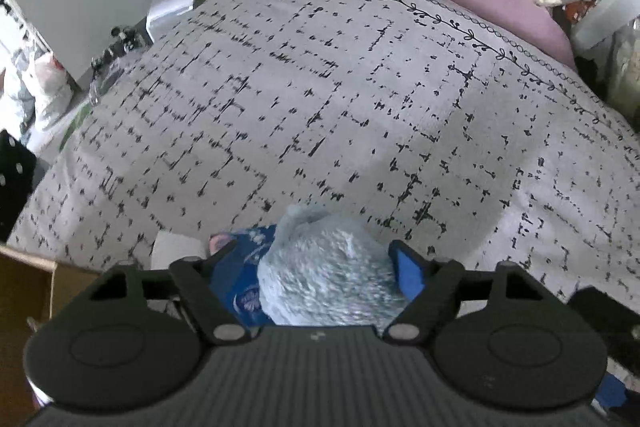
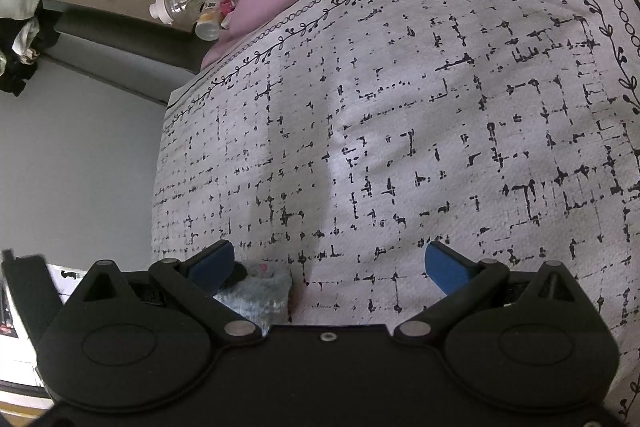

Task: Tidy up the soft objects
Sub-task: 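Grasp the fluffy light-blue ball with the left gripper while the right gripper grasps it too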

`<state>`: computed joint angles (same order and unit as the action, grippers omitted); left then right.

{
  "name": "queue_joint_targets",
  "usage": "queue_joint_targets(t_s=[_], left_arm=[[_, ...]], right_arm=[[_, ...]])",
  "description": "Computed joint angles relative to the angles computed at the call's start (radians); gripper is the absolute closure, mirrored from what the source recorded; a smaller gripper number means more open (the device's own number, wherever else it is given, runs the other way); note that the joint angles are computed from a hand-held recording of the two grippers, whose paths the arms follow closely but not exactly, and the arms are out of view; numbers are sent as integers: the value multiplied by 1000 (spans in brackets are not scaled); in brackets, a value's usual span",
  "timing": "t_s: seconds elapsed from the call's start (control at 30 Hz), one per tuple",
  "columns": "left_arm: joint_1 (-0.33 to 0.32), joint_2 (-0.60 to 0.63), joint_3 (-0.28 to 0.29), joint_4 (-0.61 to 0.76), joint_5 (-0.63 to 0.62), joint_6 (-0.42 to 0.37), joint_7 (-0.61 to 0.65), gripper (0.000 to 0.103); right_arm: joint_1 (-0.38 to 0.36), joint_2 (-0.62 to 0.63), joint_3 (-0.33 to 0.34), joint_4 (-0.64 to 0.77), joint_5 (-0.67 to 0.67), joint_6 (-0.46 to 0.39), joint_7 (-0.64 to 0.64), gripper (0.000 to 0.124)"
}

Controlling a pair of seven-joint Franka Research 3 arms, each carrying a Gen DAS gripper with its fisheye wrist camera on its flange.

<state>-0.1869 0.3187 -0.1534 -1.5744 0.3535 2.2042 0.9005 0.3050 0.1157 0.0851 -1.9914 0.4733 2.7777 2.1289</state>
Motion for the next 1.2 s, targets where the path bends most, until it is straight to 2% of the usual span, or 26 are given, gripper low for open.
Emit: queue_joint_targets(t_s=[0.13, 0.17, 0.33, 0.5, 0.7, 0.83, 1.1, 1.2], left_arm=[[33, -65, -11, -82, -79, 34, 18, 41], [42, -78, -14, -98, -108, 35, 25, 48], [71, -133, -14, -174, -188, 49, 42, 56], [91, -193, -13, -266, -256, 115, 54, 68], [104, -241, -8, -328, -327, 172, 70, 71], [111, -268, -4, -362, -380, 204, 85, 71], [121, -298, 5, -403, -501, 231, 133, 71], [122, -312, 7, -416, -573, 240, 168, 71]], right_arm=[[0, -3, 5, 0, 11, 3, -26, 21], [-2, -3, 8, 0, 25, 5, -41, 22], [-19, 8, 38, 17, 216, -20, -194, 27], [-12, 12, 46, 28, 296, -33, -277, 32], [-12, 17, 57, 47, 428, -66, -403, 36], [-4, 27, 60, 68, 464, -92, -457, 38], [19, 49, 54, 86, 389, -126, -405, 52], [20, 57, 56, 89, 377, -133, -397, 63]])
